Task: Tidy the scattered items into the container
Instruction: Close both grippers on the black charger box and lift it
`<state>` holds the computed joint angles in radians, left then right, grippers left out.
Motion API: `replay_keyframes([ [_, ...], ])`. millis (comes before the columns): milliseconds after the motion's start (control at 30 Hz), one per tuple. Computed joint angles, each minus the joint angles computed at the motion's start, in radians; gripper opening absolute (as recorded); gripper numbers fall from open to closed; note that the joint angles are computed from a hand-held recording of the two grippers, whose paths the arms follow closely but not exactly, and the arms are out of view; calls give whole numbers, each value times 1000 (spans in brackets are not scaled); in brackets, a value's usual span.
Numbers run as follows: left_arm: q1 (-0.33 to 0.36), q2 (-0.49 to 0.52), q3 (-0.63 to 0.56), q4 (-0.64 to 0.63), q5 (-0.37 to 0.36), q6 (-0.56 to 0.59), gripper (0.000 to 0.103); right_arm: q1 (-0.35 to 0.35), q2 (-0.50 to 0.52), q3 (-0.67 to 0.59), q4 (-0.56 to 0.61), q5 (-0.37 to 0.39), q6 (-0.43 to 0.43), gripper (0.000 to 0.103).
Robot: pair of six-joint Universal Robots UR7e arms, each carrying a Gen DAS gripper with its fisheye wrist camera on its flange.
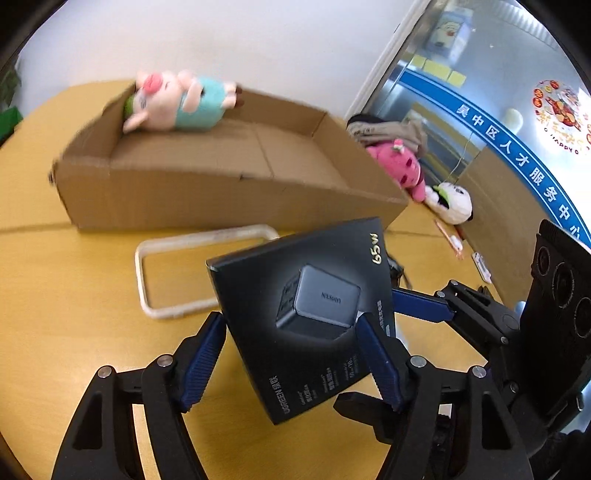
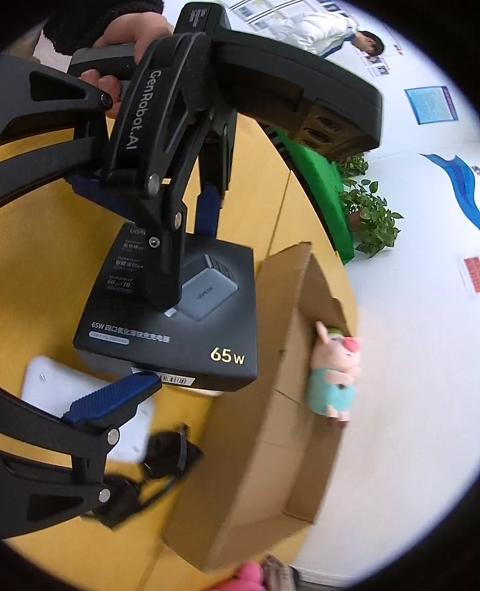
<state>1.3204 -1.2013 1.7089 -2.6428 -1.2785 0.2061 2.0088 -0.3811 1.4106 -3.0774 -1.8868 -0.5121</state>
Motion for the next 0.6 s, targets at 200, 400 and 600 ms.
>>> replay_keyframes([
  [200,-31,4,5,-96,17,-2,76,-1,-26,16,-18,19,-24,83],
  [400,-85,30,-43,-186,49,60,76,-1,-39,-30,28,31,-63,83],
  [600,-99,62,-103,-199,62,79,76,1,-34,-109,20,59,-78,83],
])
